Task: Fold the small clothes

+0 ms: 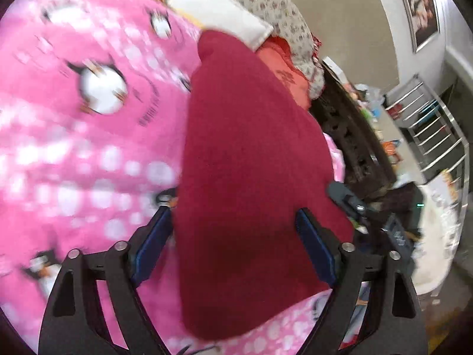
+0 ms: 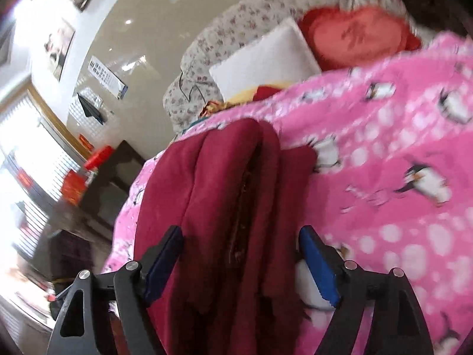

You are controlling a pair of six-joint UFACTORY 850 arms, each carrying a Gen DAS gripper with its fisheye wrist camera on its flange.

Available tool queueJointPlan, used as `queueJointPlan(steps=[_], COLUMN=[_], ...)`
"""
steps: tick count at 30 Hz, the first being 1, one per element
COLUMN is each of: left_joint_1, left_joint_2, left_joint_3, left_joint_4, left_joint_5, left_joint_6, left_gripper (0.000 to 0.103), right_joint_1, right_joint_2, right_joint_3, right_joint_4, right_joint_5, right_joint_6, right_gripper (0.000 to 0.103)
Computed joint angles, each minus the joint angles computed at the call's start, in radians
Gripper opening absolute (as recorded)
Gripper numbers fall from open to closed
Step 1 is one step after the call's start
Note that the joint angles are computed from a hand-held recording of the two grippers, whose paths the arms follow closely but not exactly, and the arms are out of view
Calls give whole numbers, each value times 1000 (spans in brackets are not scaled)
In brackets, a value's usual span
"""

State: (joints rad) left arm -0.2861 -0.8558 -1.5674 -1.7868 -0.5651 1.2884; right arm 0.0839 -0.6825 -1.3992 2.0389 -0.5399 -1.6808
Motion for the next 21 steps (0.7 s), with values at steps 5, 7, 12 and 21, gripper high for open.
queueJointPlan(steps=[5, 7, 12, 21], left_joint_1=[-18, -31, -34, -78], left_joint_2=[-9, 25, 180, 443], left_joint_3=[-26, 9, 196, 617], left_joint_4=[24, 2, -145, -468], left_joint_5=[23, 74, 74, 210], left_joint_6=[14, 64, 294, 638], left_gripper=[86, 75, 63, 63], right_joint_1=[31, 45, 82, 179], right_joint_2=[-8, 26, 161, 231], right_joint_3=[-26, 8, 156, 349], right_joint_4=[31, 104, 172, 65], right_joint_5=[54, 82, 71, 82], right_joint_6=[-70, -143, -273, -245], right_gripper=[57, 44, 40, 46])
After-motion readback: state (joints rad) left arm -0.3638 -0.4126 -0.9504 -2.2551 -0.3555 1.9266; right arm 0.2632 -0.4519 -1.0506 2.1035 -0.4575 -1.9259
